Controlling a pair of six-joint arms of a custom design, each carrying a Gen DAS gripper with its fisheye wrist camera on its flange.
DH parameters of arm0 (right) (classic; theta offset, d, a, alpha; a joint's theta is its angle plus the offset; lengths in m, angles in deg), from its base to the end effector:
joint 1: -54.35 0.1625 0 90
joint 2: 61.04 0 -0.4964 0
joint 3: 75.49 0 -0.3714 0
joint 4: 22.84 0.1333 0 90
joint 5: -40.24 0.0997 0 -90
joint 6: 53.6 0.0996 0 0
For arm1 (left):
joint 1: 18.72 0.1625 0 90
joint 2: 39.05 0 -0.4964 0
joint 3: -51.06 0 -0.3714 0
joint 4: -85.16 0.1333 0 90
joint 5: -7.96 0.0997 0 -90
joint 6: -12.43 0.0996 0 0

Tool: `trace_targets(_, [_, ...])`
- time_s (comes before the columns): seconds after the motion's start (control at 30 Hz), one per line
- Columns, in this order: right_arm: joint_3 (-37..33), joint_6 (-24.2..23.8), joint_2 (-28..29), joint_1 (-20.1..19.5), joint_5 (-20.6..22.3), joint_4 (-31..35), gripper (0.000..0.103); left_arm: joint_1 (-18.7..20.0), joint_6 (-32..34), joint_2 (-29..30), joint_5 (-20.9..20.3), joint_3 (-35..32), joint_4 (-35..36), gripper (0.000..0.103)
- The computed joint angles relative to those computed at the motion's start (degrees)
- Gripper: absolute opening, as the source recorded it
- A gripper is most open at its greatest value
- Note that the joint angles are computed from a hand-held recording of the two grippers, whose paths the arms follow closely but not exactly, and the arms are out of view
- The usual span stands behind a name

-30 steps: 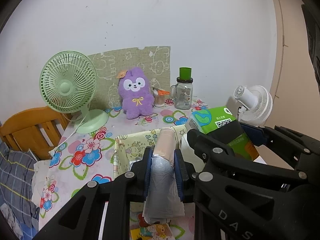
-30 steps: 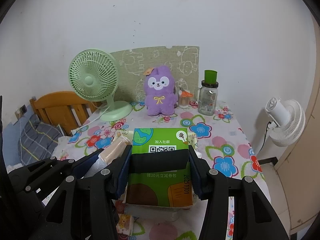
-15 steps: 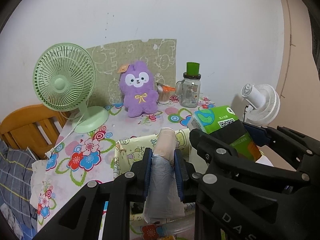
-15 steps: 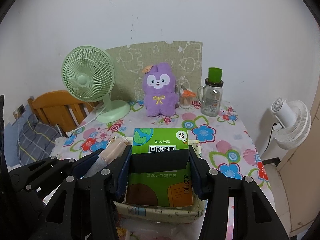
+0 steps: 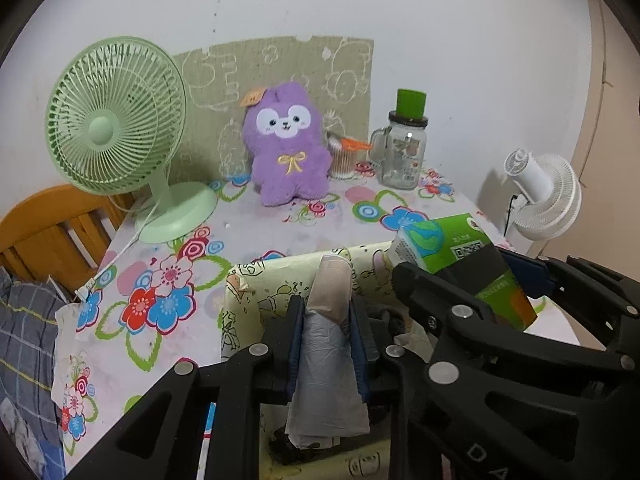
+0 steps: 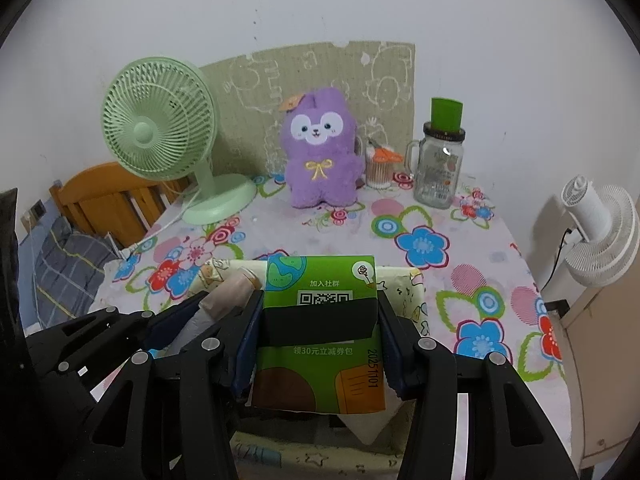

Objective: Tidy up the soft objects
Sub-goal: 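Lower both tools into the box and open them to release the roll and green pack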

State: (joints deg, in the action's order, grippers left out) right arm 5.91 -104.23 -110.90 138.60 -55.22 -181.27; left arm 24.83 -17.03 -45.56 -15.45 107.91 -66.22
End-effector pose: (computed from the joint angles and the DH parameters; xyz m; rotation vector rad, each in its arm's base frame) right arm 0.0455 -0.7843 0.3283 0.9779 -2.4788 0.7232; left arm -0.4509 -0.7386 -0.0869 0.1804 2.1197 -1.0194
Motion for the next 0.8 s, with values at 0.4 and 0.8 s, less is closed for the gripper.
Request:
trace_targets(0.4, [-3.4, 0.4, 2.8, 0.2, -2.5, 4.3, 0.055, 1.4, -4.1, -0.7, -1.7, -0.1, 6.0, 0.065])
trace_targets(0.8, [-3.2, 2.7, 2.5, -0.8, -0.8, 6.0, 0.078, 0.7, -5.2, -0.8, -0.5, 0.8, 7.4, 0.086])
